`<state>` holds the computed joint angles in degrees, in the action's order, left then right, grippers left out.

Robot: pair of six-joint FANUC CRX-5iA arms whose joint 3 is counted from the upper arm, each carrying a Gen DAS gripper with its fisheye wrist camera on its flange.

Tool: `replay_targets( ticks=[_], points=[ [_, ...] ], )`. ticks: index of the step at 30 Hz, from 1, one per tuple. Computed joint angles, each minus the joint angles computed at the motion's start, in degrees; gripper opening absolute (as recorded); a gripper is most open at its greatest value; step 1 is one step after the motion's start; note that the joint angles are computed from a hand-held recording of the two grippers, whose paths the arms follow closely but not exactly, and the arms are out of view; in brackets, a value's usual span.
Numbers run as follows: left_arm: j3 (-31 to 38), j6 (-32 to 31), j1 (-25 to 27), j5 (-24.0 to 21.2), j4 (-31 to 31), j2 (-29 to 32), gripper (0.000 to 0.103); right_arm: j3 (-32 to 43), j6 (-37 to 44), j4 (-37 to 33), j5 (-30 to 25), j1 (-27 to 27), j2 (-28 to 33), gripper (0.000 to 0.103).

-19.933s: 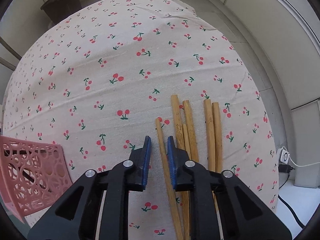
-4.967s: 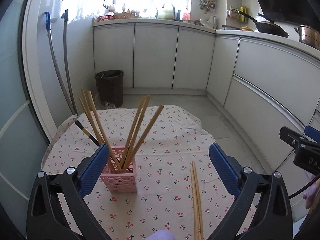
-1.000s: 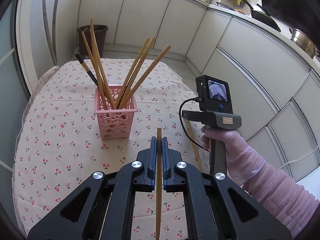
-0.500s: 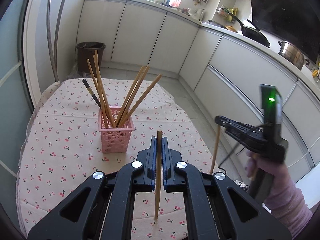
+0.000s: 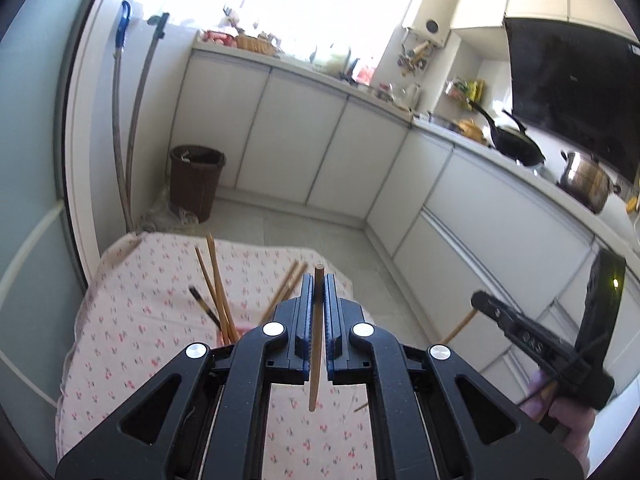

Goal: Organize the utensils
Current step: 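Carry both held chopsticks up over the pink holder, then open both tools to drop the chopsticks into the pink holder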

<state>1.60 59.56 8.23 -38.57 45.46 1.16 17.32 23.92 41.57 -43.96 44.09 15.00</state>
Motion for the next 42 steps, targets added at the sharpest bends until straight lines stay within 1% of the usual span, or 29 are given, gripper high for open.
replay_targets(
  ticks=[3, 6, 10, 12, 14, 16, 17, 18, 19, 20, 22, 23, 25, 28, 30, 32, 34, 38, 41, 42],
  points=[
    [2.0, 1.4, 0.6, 1.2, 0.1, 0.9, 0.004, 2.7, 1.5, -2.0, 1.4, -0.4, 0.8, 0.008],
    [4.3, 4.4, 1.4, 2.1, -2.1, 1.9, 0.004, 4.5, 2.2, -3.5, 3.7, -0.6, 1.2, 0.008],
    [7.3, 9.3, 2.2, 2.7, -7.2, 3.4, 0.004, 6.3, 2.2, -4.7, 6.6, -0.6, 1.9, 0.008],
    [8.7, 11.4, 2.4, 2.4, -9.9, 4.4, 0.004, 7.0, 1.5, -4.5, 7.4, -0.6, 2.5, 0.008],
    [10.4, 14.3, 2.3, 1.9, -13.4, 5.6, 0.004, 8.4, 2.1, -6.0, 7.9, -0.6, 3.2, 0.008],
    [10.6, 13.9, 2.3, 2.0, -13.1, 6.8, 0.005, 9.9, 2.5, -6.6, 7.8, -0.6, 4.3, 0.008],
    [10.8, 12.4, 2.2, 1.5, -12.0, 7.8, 0.006, 10.4, 2.4, -6.7, 7.9, -0.5, 4.7, 0.008],
    [11.7, 12.9, 2.2, 0.5, -12.7, 8.8, 0.006, 10.5, 2.1, -6.8, 8.0, -0.5, 4.9, 0.008],
    [12.3, 13.7, 2.4, -0.3, -13.3, 9.5, 0.013, 10.9, 2.3, -7.2, 8.1, -0.5, 5.3, 0.008],
    [11.9, 13.3, 2.7, -0.8, -12.4, 9.8, 0.029, 11.3, 2.5, -7.6, 8.0, -0.4, 5.6, 0.008],
    [9.6, 12.4, 3.3, 0.1, -9.1, 9.1, 0.045, 11.5, 1.6, -6.5, 7.9, -0.2, 6.2, 0.008],
    [7.8, 12.3, 3.5, 1.5, -7.6, 8.1, 0.048, 11.7, 1.2, -5.8, 7.8, -0.1, 6.5, 0.008],
    [5.6, 14.1, 3.9, 3.9, -7.7, 6.4, 0.051, 11.8, 0.7, -5.1, 8.0, 0.0, 6.9, 0.008],
    [4.5, 19.6, 4.2, 5.8, -12.3, 4.9, 0.054, 12.0, -0.3, -4.4, 8.5, -0.1, 7.4, 0.008],
    [5.9, 22.4, 4.4, 4.4, -15.4, 5.3, 0.055, 11.6, -3.2, -1.1, 9.0, 0.0, 8.0, 0.008],
    [7.3, 24.0, 4.5, 2.8, -16.7, 6.1, 0.055, 11.1, -6.3, 1.8, 9.9, -0.2, 8.5, 0.008],
    [8.0, 25.1, 4.6, 1.9, -17.2, 6.6, 0.057, 11.4, -8.1, 3.1, 10.7, -0.5, 9.3, 0.008],
    [8.5, 24.5, 4.8, 0.7, -16.5, 7.2, 0.057, 13.7, -8.8, 3.1, 10.1, -0.6, 12.1, 0.008],
    [8.7, 24.8, 4.7, 0.4, -17.1, 7.4, 0.057, 13.9, -9.8, 1.7, 11.7, -0.8, 13.5, 0.009],
    [8.6, 24.7, 4.7, 0.4, -16.9, 7.4, 0.057, 13.9, -10.1, 1.4, 12.3, -0.9, 14.0, 0.011]
  ],
)
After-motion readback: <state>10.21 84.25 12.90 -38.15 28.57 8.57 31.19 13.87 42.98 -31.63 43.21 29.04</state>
